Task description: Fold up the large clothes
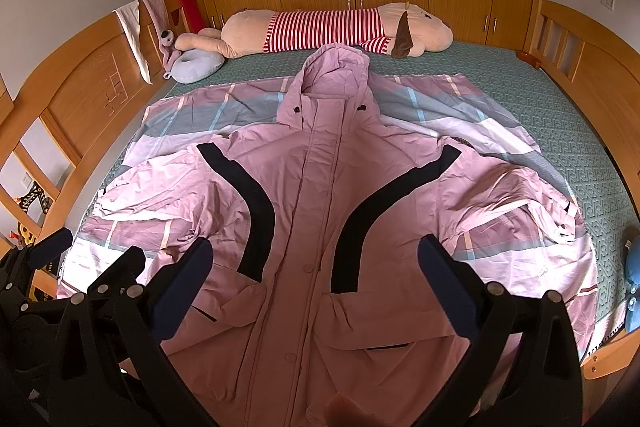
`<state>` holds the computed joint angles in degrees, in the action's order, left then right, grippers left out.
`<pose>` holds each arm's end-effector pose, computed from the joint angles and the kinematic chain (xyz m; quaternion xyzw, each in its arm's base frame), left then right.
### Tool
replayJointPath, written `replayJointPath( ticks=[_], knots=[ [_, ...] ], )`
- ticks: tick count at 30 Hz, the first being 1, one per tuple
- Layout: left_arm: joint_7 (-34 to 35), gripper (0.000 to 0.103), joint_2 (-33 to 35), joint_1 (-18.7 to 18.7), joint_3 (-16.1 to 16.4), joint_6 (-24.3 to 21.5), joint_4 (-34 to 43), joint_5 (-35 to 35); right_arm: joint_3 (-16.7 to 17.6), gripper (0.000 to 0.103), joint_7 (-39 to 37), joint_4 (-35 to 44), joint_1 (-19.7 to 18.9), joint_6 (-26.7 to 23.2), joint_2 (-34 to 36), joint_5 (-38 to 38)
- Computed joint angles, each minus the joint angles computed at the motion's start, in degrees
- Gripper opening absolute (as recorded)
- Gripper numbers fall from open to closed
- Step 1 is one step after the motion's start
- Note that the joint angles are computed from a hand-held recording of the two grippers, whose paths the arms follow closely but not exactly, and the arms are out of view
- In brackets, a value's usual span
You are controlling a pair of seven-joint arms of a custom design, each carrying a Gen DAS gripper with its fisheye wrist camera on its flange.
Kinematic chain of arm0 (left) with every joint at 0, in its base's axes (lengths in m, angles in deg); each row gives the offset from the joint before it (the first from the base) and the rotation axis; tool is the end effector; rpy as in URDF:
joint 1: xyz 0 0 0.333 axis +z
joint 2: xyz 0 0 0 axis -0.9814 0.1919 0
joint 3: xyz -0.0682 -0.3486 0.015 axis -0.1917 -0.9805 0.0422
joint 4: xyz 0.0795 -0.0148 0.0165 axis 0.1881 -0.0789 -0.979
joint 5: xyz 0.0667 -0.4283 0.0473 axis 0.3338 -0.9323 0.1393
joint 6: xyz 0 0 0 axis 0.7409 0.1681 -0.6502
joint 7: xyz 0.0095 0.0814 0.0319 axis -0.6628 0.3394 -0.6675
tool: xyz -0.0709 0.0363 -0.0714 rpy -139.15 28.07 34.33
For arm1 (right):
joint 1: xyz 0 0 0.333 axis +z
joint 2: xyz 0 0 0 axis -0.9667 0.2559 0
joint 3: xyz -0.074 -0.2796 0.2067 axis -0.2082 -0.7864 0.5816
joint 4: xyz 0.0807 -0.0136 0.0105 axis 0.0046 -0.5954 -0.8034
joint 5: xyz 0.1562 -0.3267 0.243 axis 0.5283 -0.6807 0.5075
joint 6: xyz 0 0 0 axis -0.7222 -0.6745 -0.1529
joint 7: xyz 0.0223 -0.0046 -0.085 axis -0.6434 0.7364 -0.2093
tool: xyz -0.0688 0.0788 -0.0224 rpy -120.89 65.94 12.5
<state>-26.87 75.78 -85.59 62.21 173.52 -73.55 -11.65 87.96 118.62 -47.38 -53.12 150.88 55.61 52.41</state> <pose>0.5282 -0.2210 0.7107 -0.7444 0.5642 -0.1963 0.2984 0.5761 0.3161 0.7250 -0.7444 0.5729 -0.1731 0.2961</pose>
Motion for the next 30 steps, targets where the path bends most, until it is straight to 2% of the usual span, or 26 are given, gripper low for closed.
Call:
replayJointPath(
  ticks=[17,25,30],
  knots=[
    [0.1,0.101,-0.1,0.1,0.0,-0.1,-0.1,-0.1,0.1,0.102,0.1,-0.1,0.1,-0.1,0.1,0.1],
    [0.5,0.101,-1.5,0.5,0.3,1.1,-2.7,-1.2,0.2,0.102,0.3,-0.6,0.2,0.0,0.2,0.1],
    [0.7,0.101,-0.3,0.7,0.0,0.5,-1.3,-1.3,0.1,0.102,0.2,-0.3,0.2,-0.1,0.6,0.2]
  ],
)
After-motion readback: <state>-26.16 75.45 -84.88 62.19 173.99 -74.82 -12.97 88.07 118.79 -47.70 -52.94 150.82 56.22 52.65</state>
